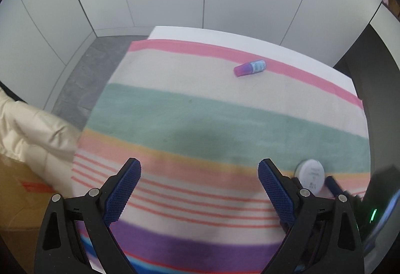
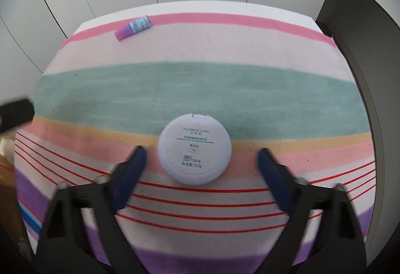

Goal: Organize objects
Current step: 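Grasp the purple vial with the left tool while the right tool grasps the white compact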

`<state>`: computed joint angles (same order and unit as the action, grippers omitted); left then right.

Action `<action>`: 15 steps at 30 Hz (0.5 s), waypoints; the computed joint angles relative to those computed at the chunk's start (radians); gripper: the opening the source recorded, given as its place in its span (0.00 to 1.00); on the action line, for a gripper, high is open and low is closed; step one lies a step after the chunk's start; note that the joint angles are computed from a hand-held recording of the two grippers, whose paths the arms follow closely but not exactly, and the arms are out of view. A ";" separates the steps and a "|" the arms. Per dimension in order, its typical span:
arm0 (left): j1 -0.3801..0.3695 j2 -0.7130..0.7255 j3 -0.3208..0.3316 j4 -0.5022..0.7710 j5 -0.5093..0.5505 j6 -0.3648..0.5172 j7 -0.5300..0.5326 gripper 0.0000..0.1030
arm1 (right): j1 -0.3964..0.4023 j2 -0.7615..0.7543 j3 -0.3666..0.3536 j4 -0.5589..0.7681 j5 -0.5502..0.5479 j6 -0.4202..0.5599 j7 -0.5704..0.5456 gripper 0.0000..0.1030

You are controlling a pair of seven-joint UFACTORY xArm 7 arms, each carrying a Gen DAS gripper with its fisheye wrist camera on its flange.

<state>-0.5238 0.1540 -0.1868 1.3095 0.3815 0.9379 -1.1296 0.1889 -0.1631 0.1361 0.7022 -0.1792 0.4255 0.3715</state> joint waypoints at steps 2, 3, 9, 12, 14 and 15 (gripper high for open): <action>0.002 0.043 0.004 0.041 -0.006 -0.019 0.006 0.93 | 0.002 -0.012 0.000 -0.022 -0.023 -0.040 -0.018 0.58; 0.000 0.062 0.007 0.060 -0.009 -0.028 0.005 0.93 | 0.001 -0.016 0.000 -0.025 -0.022 -0.041 -0.026 0.58; -0.022 0.265 0.061 0.297 -0.042 -0.031 -0.016 0.93 | -0.026 -0.033 -0.016 -0.057 -0.015 -0.071 -0.013 0.58; -0.055 0.402 0.114 0.488 -0.048 0.061 -0.087 0.93 | -0.027 -0.048 -0.038 -0.065 0.031 -0.067 -0.061 0.58; -0.067 0.496 0.138 0.626 -0.062 0.137 -0.102 0.93 | -0.021 -0.054 -0.050 -0.074 0.070 -0.077 -0.103 0.58; -0.069 0.551 0.144 0.705 -0.077 0.173 -0.098 0.93 | -0.021 -0.056 -0.051 -0.077 0.080 -0.079 -0.116 0.58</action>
<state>-0.5926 0.7047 -0.0431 2.0149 0.3045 1.1113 -1.2277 0.1678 -0.2189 0.0854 0.6255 -0.0989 0.3464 0.2555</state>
